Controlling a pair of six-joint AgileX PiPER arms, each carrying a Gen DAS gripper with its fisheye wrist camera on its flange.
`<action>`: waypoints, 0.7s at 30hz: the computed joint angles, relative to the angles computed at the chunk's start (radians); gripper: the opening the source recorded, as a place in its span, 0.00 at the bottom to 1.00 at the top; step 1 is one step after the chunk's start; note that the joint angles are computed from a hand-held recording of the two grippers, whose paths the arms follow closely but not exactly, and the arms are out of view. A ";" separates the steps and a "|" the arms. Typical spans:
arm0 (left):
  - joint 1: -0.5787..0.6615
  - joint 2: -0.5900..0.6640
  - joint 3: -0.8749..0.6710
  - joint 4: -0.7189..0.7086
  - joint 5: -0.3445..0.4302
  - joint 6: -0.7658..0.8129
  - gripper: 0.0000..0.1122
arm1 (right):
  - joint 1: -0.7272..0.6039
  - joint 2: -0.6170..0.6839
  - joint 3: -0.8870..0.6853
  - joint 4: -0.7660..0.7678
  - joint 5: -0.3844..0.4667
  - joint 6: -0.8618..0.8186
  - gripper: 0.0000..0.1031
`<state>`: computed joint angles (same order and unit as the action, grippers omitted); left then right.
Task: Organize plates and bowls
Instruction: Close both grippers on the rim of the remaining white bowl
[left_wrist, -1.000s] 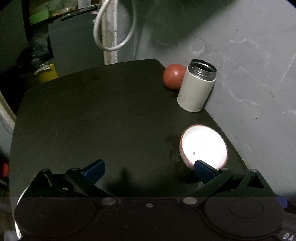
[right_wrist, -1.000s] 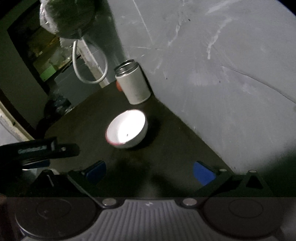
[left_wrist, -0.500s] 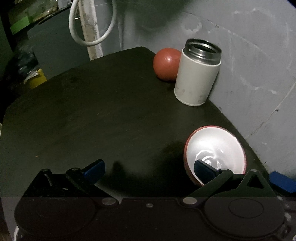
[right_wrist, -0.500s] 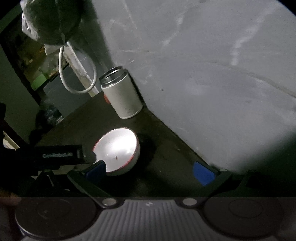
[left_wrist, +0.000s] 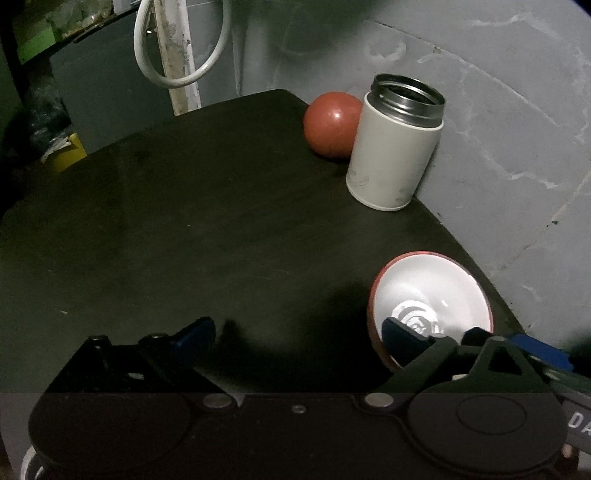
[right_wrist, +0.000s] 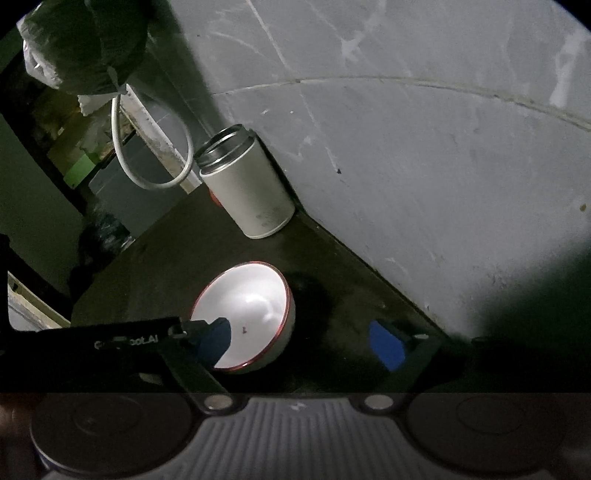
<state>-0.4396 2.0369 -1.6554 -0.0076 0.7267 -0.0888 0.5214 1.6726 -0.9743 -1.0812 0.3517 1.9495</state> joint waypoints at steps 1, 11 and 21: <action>0.003 0.000 0.000 -0.012 0.000 0.008 0.81 | -0.002 0.001 0.000 0.001 -0.002 0.000 0.79; 0.012 -0.002 0.011 -0.186 -0.008 0.044 0.32 | -0.061 0.031 -0.023 0.168 -0.098 -0.181 0.57; 0.019 -0.005 0.022 -0.296 0.005 0.055 0.11 | -0.091 0.038 -0.024 0.304 -0.165 -0.324 0.26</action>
